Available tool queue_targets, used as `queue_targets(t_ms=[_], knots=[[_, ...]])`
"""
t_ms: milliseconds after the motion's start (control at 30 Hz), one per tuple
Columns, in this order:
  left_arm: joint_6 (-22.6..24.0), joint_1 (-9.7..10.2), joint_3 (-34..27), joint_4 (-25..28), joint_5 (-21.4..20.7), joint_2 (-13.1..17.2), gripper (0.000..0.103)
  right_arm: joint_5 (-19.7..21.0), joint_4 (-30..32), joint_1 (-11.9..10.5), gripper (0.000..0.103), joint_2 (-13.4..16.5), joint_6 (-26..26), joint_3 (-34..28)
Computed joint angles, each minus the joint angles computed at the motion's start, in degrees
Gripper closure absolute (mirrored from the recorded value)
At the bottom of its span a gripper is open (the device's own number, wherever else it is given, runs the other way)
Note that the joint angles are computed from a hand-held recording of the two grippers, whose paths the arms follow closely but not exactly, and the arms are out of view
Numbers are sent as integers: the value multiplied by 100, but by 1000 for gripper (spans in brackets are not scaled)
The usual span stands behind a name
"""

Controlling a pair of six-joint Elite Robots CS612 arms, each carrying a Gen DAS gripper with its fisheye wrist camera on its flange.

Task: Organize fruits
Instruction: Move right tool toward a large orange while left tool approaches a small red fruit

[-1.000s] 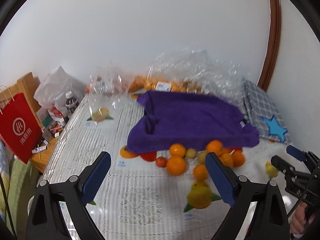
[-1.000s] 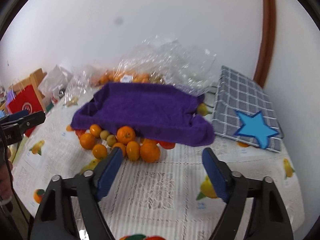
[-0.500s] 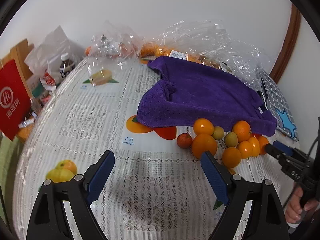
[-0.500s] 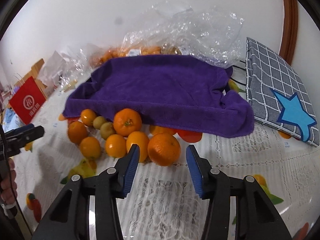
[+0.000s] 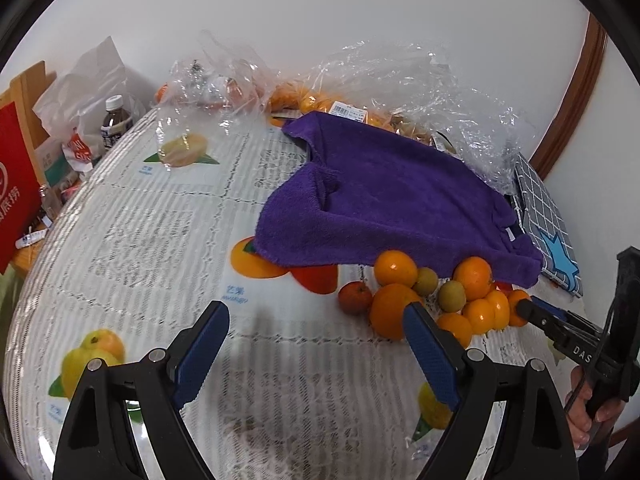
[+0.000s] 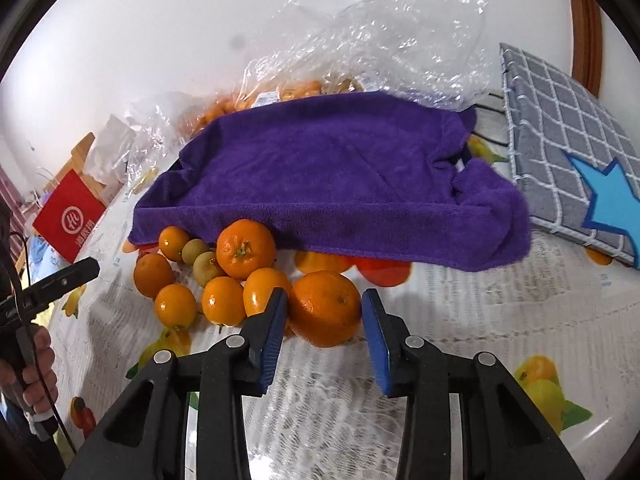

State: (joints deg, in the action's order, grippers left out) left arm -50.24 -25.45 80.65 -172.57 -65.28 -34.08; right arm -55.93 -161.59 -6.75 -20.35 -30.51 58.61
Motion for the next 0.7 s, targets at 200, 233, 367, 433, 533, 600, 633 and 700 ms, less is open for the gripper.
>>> queue_targets(t_ms=[200, 233, 367, 433, 533, 600, 633, 700], knots=[[124, 9, -131, 5, -57, 84, 15, -337, -294, -27, 65, -13, -19, 81], [126, 13, -157, -7, -73, 104, 15, -303, -360, -35, 65, -7, -38, 98], [77, 51, -269, 51, -168, 167, 17, -326, -519, -24, 63, 16, -52, 111], [57, 90, -282, -89, -325, 192, 32, -425, -543, -12, 62, 36, -73, 86], [34, 138, -261, -159, -483, 191, 44, -397, -91, -8, 61, 57, -163, -33], [106, 143, -211, -224, -482, 180, 45, -398, -46, -7, 61, 65, -180, -32], [201, 143, -187, -243, -494, 175, 45, -409, -103, -4, 60, 73, -194, -21], [434, 144, -211, -104, -560, 180, 46, -434, -310, 6, 59, 89, -233, 23]])
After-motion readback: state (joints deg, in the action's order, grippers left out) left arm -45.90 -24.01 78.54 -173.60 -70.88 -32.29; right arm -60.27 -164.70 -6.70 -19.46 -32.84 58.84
